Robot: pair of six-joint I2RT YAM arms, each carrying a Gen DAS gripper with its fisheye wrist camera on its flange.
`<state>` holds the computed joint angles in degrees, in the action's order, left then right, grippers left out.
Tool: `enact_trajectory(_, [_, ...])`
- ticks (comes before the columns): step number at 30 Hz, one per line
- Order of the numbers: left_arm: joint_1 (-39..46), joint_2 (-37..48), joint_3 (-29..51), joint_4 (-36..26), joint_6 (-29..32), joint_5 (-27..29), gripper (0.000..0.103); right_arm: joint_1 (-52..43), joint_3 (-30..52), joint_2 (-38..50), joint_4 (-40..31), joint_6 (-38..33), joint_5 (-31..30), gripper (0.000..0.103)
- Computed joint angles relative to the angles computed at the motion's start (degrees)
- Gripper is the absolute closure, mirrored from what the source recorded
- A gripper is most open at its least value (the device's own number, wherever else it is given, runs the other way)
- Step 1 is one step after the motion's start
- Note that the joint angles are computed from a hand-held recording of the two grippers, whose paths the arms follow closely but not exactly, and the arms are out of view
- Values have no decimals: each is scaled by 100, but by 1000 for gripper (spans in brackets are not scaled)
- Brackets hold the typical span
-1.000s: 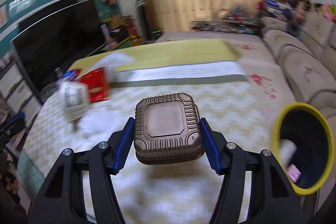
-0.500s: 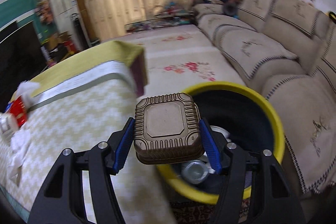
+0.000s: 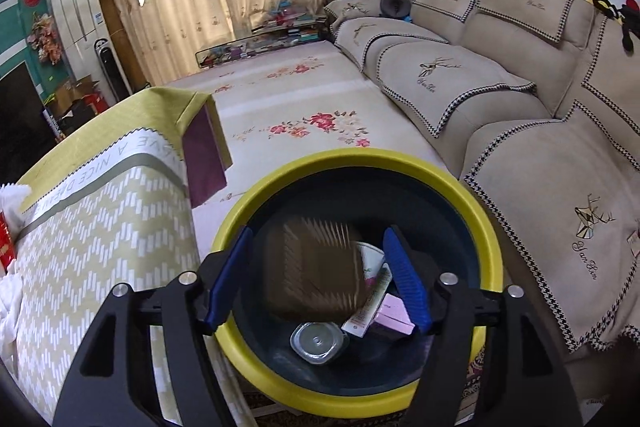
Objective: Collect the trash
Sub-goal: 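Carry the brown box over the bin and open the right gripper, then grasp the white noodle bowl by its rim with the left gripper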
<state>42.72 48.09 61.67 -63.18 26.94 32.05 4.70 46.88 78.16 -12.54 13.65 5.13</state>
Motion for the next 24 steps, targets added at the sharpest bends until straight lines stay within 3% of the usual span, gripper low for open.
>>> enact_trajectory(11, [100,26,-95,29,34,43,5,767,-352,-836,42,355,297,34])
enact_trajectory(19, [179,245,-91,194,110,166,5,2647,-532,-1134,272,644,1424,33])
enact_trajectory(24, [247,725,4,396,9,342,8,3223,-519,-1205,370,622,2096,31])
